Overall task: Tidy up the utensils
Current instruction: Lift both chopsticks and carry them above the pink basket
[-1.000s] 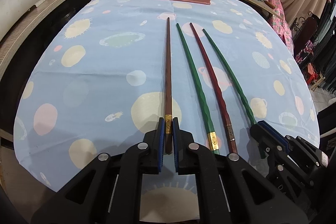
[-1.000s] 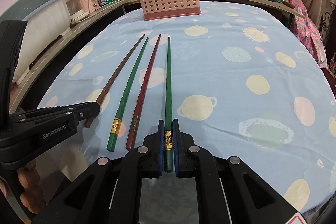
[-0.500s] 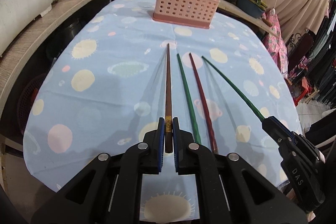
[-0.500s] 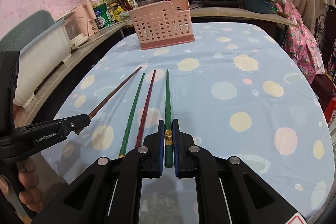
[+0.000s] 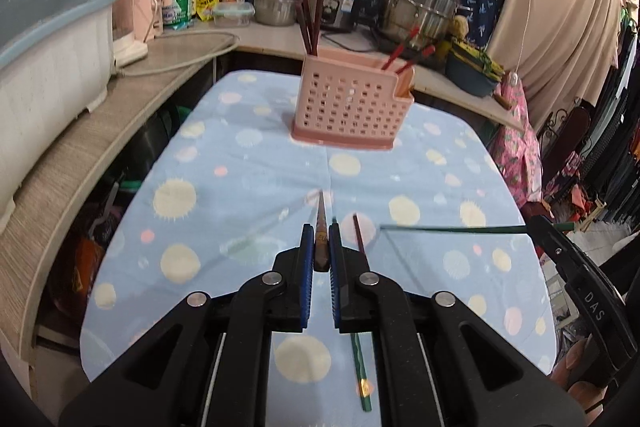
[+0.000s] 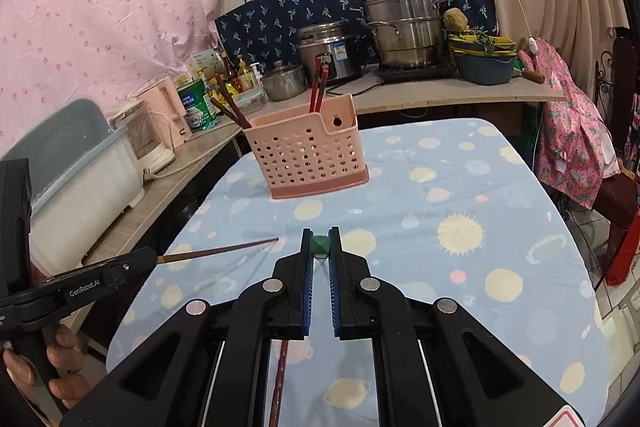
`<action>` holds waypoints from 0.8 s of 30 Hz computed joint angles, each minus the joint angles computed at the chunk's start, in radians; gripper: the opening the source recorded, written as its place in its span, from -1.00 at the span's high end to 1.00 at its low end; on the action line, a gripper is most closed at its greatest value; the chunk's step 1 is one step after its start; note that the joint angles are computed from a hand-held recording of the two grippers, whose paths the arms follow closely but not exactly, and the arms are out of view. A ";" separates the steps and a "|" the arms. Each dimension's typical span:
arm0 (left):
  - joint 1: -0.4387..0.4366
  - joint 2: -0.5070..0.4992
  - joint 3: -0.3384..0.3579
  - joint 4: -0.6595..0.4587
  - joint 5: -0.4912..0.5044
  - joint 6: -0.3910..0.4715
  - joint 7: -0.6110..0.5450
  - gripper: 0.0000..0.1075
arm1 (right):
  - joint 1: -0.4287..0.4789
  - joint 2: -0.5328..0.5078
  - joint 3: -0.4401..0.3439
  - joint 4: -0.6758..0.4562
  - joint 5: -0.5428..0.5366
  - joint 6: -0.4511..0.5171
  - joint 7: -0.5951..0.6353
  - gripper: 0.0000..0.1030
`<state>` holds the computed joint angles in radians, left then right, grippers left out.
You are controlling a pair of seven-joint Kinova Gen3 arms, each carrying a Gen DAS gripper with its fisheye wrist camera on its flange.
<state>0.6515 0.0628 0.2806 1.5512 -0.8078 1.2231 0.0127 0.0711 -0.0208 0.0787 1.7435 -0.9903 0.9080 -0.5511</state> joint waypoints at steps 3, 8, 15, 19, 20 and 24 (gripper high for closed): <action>-0.011 0.004 -0.010 -0.032 -0.017 0.012 -0.019 0.87 | -0.006 0.017 -0.008 -0.037 -0.011 -0.008 -0.015 0.86; -0.042 0.019 -0.038 -0.098 -0.047 0.013 -0.079 0.87 | -0.007 0.060 -0.030 -0.116 -0.023 -0.016 -0.062 0.86; -0.079 0.044 -0.081 -0.209 -0.066 -0.009 -0.186 0.87 | 0.006 0.144 -0.085 -0.280 -0.053 -0.019 -0.137 0.86; -0.093 0.062 -0.106 -0.298 -0.082 -0.025 -0.249 0.87 | 0.012 0.203 -0.126 -0.401 -0.061 -0.022 -0.194 0.86; -0.092 0.072 -0.112 -0.327 -0.093 -0.025 -0.266 0.87 | 0.012 0.219 -0.138 -0.434 -0.062 -0.028 -0.210 0.86; -0.076 0.117 -0.151 -0.432 -0.158 -0.022 -0.312 0.87 | 0.010 0.279 -0.185 -0.554 -0.049 -0.052 -0.280 0.86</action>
<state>0.5750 0.1796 0.1293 1.1190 -0.9656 1.2008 -0.2993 0.0814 0.2579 -0.1060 1.1895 -1.0389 0.8564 -0.8314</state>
